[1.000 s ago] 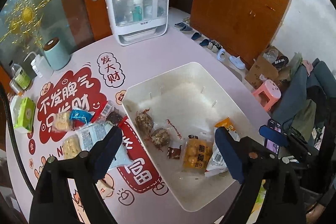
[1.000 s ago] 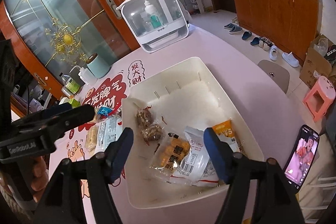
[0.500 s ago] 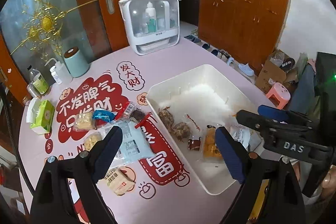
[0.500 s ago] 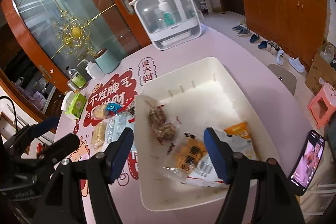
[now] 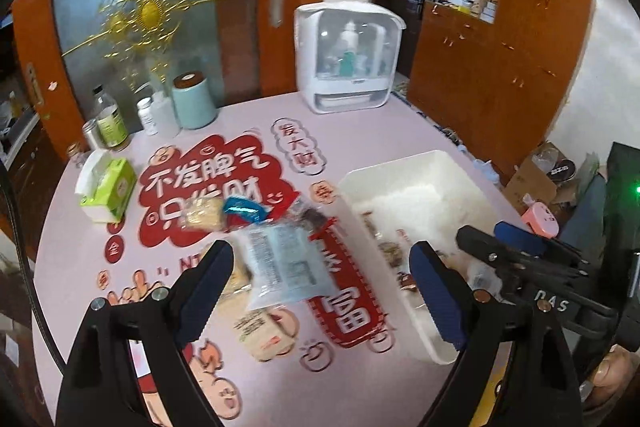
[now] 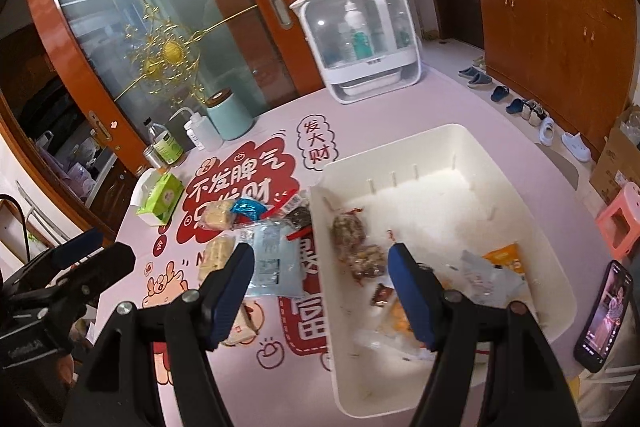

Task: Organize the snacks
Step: 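Move both open grippers back over the snack pile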

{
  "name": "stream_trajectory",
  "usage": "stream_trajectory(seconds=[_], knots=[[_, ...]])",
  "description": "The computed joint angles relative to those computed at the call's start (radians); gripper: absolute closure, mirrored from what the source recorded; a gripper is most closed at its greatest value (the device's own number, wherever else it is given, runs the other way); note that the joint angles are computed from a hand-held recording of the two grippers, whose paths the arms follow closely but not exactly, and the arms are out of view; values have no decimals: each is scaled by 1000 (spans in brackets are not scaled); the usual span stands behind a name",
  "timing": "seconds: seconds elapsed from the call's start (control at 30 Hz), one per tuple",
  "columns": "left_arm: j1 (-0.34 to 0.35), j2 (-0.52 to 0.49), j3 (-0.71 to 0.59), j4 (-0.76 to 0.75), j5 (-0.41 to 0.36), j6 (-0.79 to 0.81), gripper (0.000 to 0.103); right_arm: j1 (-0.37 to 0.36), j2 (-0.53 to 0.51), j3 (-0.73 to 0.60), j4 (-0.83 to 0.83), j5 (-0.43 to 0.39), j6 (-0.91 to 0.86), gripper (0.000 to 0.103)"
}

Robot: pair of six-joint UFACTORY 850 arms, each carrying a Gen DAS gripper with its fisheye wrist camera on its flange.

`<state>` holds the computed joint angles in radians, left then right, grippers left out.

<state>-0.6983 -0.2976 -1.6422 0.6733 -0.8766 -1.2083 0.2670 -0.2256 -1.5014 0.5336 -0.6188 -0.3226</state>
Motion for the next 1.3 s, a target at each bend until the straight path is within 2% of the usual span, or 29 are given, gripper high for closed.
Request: stream_trajectory(seconds=[0.2, 0.37, 0.67, 0.8, 0.97, 1.03, 1.13, 1.27, 1.3], knots=[[36, 87, 124, -2, 28, -33, 14, 63, 12, 19, -47, 43, 55, 33], [75, 155, 229, -49, 87, -43, 14, 124, 20, 40, -128, 93, 124, 33], [99, 216, 330, -14, 104, -40, 14, 196, 15, 65, -207, 121, 187, 33], [142, 225, 358, -113, 120, 23, 14, 212, -5, 56, -222, 102, 207, 33], [238, 226, 411, -356, 179, 178, 14, 224, -32, 47, -205, 80, 181, 33], [261, 225, 430, -378, 199, 181, 14, 222, -50, 39, -178, 64, 160, 33], [282, 201, 425, -373, 203, 204, 14, 207, -106, -4, -107, -3, 128, 33], [303, 135, 378, -392, 203, 285, 14, 207, -204, -94, -152, -57, 184, 33], [307, 117, 364, -397, 198, 302, 14, 209, -240, -131, -167, -74, 200, 30]])
